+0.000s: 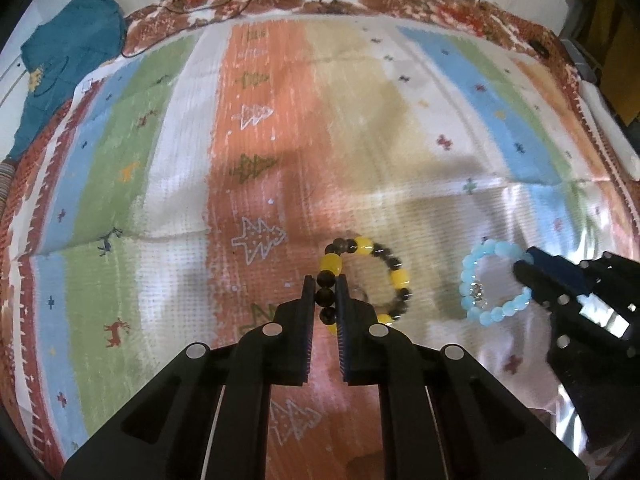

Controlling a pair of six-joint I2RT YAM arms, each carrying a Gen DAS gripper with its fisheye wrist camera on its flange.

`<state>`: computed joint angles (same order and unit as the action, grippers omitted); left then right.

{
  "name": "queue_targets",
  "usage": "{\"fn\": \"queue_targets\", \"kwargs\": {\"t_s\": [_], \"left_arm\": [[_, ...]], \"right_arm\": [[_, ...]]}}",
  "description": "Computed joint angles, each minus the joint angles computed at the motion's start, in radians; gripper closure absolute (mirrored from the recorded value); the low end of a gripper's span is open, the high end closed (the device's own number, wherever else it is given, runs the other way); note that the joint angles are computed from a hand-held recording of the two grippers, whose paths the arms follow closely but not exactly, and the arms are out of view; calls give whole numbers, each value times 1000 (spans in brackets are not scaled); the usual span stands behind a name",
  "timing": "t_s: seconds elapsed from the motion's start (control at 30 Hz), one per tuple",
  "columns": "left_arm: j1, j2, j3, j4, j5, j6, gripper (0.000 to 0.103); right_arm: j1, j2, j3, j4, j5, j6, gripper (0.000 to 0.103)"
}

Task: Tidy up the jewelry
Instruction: 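Grasp the yellow-black bead bracelet with the left tool while the right tool grasps the light-blue bracelet, then carry the yellow-black bracelet with the left tool while the right tool carries the light-blue one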

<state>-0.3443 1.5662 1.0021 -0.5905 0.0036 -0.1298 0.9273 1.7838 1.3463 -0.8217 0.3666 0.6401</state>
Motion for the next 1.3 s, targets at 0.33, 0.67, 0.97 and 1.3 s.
{"fn": "queue_targets", "kwargs": {"t_s": [0.33,0.67,0.97,1.3], "left_arm": [[-43,-118,30,-82,-1,-31,94],[-52,-206,-10,-131,-14,-44,94],[-77,-316,-55,-168,-8,-86,94],[-120,-444,-77,-226,5,-139,94]], "right_arm": [[29,-59,22,-23,40,14,91],[60,-122,-4,-23,27,93,91],[117,-153,23,-75,70,133,91],[167,-191,15,-97,87,176,91]]}}
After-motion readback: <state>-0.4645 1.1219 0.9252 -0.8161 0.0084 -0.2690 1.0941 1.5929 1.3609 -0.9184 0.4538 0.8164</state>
